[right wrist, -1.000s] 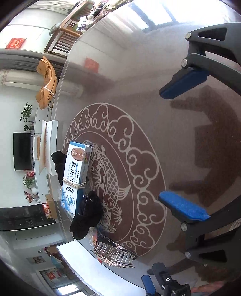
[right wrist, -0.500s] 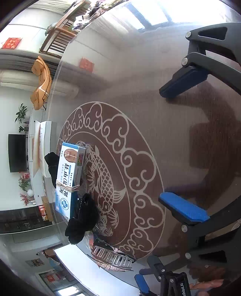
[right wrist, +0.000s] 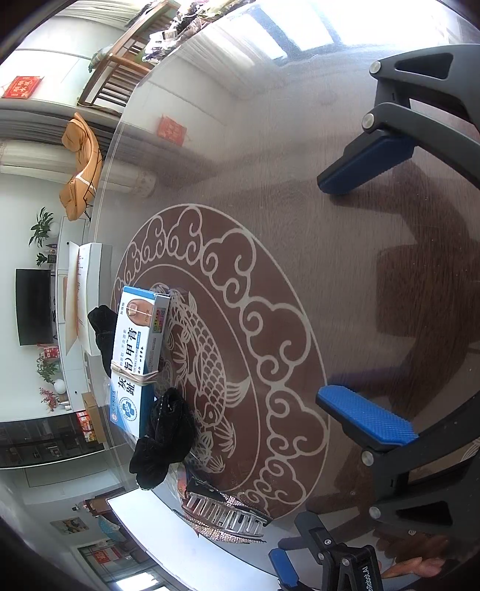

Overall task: Organize objects
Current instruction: 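Bring both open tools back over the pile on the table, then grasp the rhinestone bow hair clip with the left tool and lift it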

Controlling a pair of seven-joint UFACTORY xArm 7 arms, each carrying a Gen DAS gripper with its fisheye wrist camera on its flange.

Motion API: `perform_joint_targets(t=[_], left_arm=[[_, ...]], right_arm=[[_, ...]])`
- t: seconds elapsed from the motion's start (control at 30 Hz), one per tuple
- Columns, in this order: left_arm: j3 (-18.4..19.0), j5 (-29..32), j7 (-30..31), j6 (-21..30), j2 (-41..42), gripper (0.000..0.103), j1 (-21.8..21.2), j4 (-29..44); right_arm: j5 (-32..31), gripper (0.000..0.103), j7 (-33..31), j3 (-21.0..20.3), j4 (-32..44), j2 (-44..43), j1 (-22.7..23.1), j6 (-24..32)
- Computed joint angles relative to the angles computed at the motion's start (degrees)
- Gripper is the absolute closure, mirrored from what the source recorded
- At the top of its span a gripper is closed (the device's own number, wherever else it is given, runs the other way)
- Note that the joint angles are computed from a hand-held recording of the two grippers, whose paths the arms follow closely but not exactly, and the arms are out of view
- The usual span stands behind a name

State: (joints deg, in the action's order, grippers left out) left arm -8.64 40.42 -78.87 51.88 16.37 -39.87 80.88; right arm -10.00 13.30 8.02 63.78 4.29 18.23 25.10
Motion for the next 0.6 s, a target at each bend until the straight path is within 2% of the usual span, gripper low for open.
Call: perform_joint_targets(t=[0.1, 0.23, 0.3, 0.43, 0.5, 0.6], left_arm=[[-0.4, -1.7, 1.7, -0.1, -0.4, 0.000, 0.5, -0.2], [-0.1, 1.8, 0.2, -4.2, -4.4, 0.000, 1.1, -3.6], [-0.5, -0.2, 2.6, -6.9, -5.6, 0.000, 3.3, -4.4], [-0.9, -10.5, 12.7, -14.2, -4.8, 0.000, 8.6, -4.5], [0.0, -10.9, 14.8, -14.2, -2.9, 0.000, 8.9, -2.8], [1.7, -8.9, 14.3, -13.7, -0.9, 0.000, 8.1, -0.7]], right_arm=[[0.0, 0.000, 0.0, 0.0, 0.0, 0.0, 0.0, 0.0], [0.0, 0.000, 0.0, 0.0, 0.0, 0.0, 0.0, 0.0], [0.0, 0.000, 0.0, 0.0, 0.0, 0.0, 0.0, 0.0], [-0.7, 0.000, 0.7, -0.1, 0.0, 0.0, 0.1, 0.1], [-0.7, 0.000, 0.8, -0.1, 0.0, 0.0, 0.1, 0.1], [-0.7, 0.000, 0.8, 0.0, 0.0, 0.0, 0.1, 0.1]])
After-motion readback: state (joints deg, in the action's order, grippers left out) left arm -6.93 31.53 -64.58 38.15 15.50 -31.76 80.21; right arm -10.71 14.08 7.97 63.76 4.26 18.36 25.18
